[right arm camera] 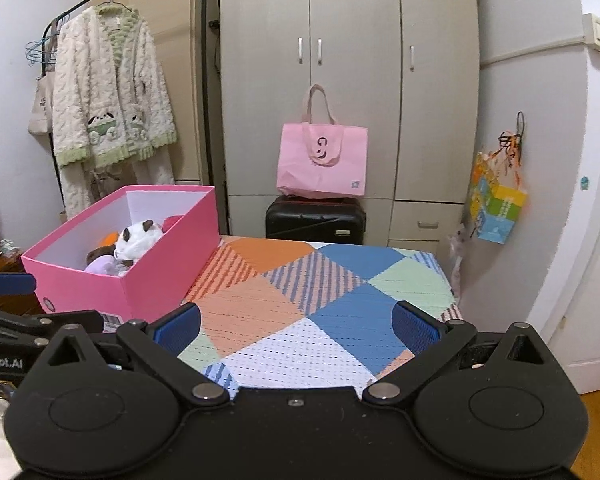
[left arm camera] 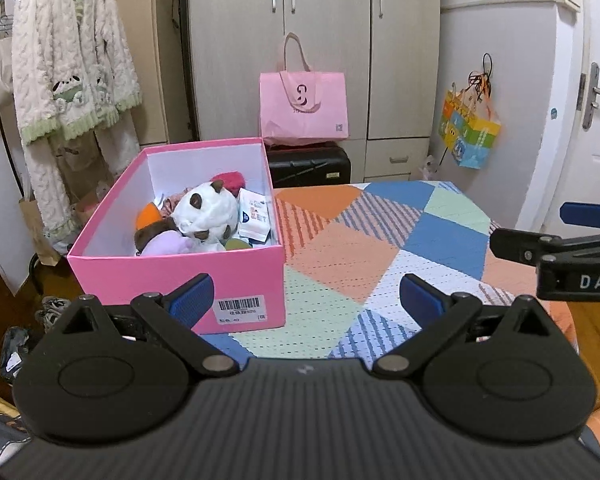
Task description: Organize soft objects
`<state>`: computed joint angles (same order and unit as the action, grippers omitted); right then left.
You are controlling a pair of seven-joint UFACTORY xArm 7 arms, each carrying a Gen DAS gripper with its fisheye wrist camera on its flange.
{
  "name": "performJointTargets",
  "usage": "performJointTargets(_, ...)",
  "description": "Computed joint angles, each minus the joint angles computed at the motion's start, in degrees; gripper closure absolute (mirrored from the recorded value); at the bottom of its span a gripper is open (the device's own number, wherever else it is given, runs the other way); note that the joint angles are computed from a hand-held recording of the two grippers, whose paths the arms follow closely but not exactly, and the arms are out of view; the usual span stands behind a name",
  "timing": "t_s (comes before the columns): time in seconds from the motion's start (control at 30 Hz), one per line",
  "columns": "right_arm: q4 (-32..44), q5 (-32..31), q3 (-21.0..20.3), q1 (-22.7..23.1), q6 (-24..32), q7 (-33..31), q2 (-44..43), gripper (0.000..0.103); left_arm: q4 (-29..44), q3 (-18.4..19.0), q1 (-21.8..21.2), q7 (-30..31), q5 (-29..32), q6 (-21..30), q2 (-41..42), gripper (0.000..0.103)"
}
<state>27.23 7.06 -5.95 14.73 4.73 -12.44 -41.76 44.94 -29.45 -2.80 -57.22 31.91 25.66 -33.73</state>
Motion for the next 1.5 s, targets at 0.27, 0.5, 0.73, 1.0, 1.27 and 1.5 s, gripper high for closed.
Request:
performJointTargets(0.27, -0.24, 0.44, 2.07, -1.74, 2.52, 3.46, -0.69, 0.000, -0.62, -1.43, 1.53, -2.90, 0.45, 1.40, -1.05, 0.002)
performJointTargets(0.5, -1.37, -0.75, 3.75, -2.97, 1.58, 5.41, -1.75, 0.000, -0.55, -3.36, 3.51, -7.29, 3.65, 3.80, -1.30, 0.002)
performJointTargets(0.73, -2.72, -2.50, 5.60, -5.02, -0.44, 7.44, -2.30, 0.000, -1.78, -3.30, 3.65, -9.89, 6.15, 2.49, -2.12, 0.002)
performJointTargets(1.0, -3.47, -4.59, 6.67, -7.05, -2.87, 9.75, -2.25, 0.000, -2.52, -4.47, 5.64, -12.33, 8.03, 1.48, -3.63, 0.002)
performJointTargets(1.27, -4.17, -5.20, 6.03, -6.39, -3.69, 10.38, -2.86, 0.000, -2.62, -4.71, 6.37, -12.76, 8.18, 1.03, -3.53, 0.002)
performJointTargets(1.5, -4.36, -5.61, 6.58, -7.15, -3.52, 11.30, -3.64, 0.000, -2.31, -5.02, 6.16, -12.55, 8.92, 2.12, -4.08, 0.002)
